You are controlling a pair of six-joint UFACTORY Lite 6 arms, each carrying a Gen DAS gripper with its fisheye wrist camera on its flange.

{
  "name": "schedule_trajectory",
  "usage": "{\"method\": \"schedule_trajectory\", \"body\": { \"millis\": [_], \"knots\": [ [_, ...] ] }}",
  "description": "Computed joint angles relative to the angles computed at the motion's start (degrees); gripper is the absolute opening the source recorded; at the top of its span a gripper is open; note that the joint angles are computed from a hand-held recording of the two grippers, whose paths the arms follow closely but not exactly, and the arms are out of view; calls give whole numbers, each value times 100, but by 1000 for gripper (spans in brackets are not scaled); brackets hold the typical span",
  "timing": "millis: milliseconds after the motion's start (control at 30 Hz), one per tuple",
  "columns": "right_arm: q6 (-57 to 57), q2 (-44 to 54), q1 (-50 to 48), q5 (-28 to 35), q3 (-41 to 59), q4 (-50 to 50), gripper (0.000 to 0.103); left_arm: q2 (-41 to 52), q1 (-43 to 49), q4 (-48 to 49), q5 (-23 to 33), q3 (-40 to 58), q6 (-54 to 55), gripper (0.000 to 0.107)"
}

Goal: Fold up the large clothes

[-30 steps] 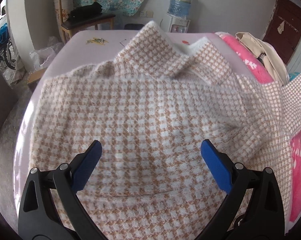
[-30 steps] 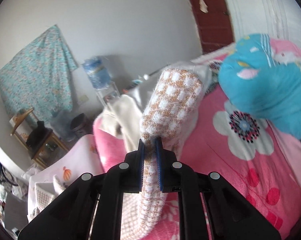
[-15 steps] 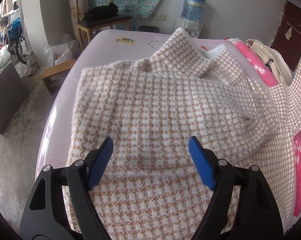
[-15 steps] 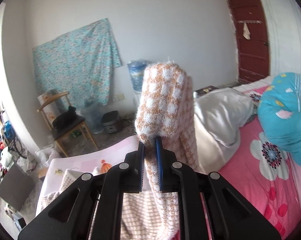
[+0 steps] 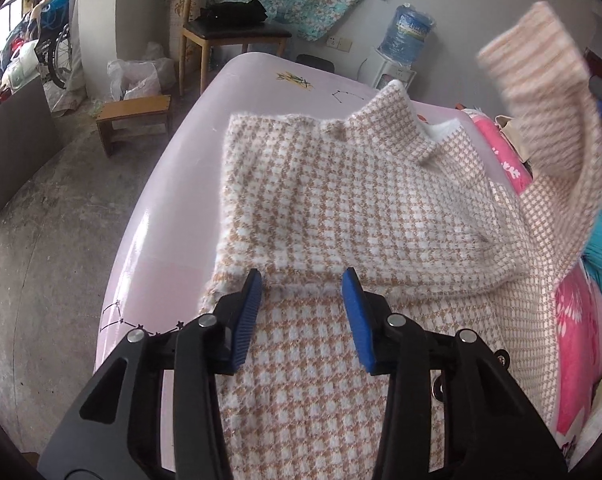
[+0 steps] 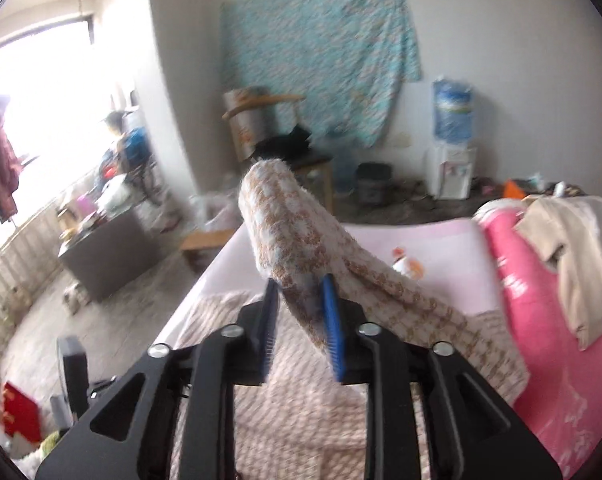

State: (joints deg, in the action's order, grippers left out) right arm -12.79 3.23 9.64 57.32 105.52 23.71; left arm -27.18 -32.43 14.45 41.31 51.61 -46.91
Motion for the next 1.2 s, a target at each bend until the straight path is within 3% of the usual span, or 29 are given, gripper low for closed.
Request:
{"method": "schedule_trajectory", "body": {
  "millis": [33,167,300,467,633,800,1067,1200],
  "knots": [
    [-167,-122,34,6,-460,274,81,-46,76,-97,-23,-12,112,40],
    [-468,-667,-175,-10,-1917,460,81,-254,359,-688,-143,-104,737,40],
    [-1156,-1345,-1597,300,-2895,988,81,-122,700,-1638,-450,-48,1681,39],
    [-2053,-1073,-3824,598,-2988,1299,81,648,874,-2546,-797,375,2381,42],
    [-2539,-700,-4805,914,-2782,1452,76,1670,889,-2425,-902,1109,2304,44],
    [-3069,-1016,-4349,786,-3340,944,76,2992,1080,-2495,-567,2222,2497,47],
    [-3030,-1954,-3522,-202,-4552,-367,68,4462,1192,-2873,-174,3653,2775,47],
    [-2697,-1916,-3354,-615,-4725,-785,50,4760,1060,-2505,-98,4034,2440,44]
  ]
}}
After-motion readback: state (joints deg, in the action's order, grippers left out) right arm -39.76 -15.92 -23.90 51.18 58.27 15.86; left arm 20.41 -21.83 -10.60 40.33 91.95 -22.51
